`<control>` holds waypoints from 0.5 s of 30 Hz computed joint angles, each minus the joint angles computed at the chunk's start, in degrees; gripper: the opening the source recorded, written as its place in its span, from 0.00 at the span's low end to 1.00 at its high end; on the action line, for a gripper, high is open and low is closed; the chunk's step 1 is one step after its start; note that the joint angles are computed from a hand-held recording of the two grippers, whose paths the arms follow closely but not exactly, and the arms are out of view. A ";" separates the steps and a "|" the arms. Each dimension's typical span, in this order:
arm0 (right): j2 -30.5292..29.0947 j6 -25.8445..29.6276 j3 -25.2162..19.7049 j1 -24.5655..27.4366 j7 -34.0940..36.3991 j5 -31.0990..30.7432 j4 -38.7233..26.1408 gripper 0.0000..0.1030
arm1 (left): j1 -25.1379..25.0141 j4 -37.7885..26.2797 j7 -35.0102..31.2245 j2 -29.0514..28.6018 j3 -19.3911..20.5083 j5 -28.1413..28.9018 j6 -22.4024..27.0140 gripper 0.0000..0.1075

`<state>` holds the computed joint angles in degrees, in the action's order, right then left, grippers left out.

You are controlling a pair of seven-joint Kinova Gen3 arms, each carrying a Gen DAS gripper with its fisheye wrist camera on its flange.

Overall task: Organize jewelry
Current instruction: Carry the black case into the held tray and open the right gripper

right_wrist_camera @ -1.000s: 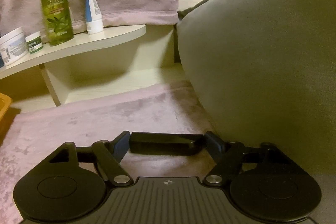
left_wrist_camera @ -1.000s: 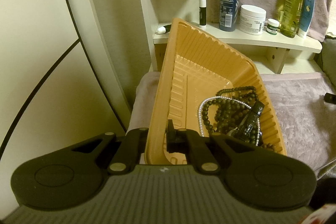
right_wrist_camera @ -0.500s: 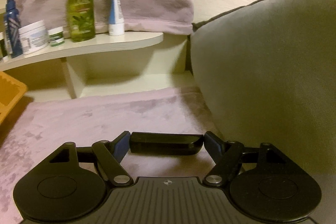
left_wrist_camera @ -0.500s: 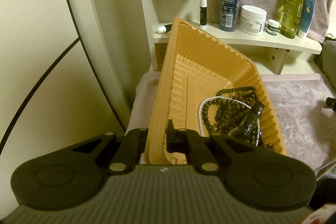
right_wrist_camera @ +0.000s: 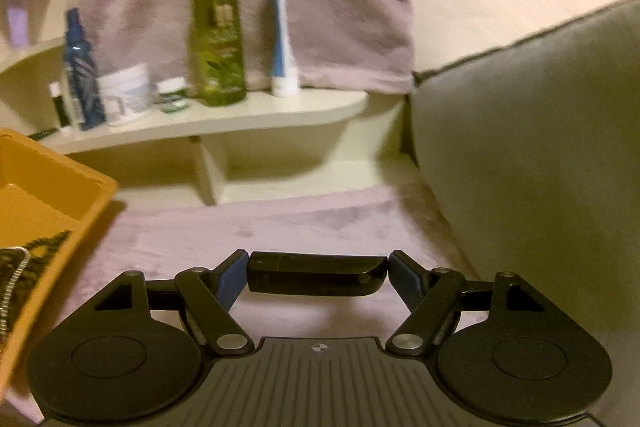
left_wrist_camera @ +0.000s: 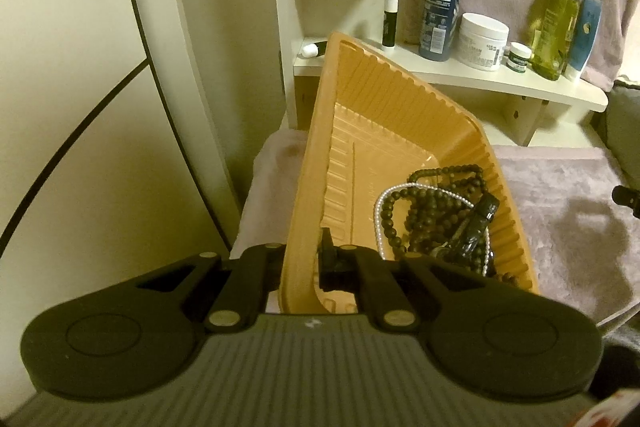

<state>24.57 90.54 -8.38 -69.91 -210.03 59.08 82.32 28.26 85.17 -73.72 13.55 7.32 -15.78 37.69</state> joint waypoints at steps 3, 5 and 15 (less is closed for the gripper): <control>0.50 -1.15 -0.05 -0.44 1.73 1.54 -2.02 0.73 | -1.22 -0.09 -1.12 0.08 0.42 2.09 0.20 0.05; 0.81 -2.42 0.12 -0.73 3.02 2.42 -3.39 0.73 | -2.20 -0.03 -2.36 0.07 0.78 3.88 0.19 0.06; 4.16 -14.05 2.60 -1.87 14.37 5.33 -12.11 0.73 | -5.57 0.36 -7.22 0.28 1.52 11.21 -0.02 0.07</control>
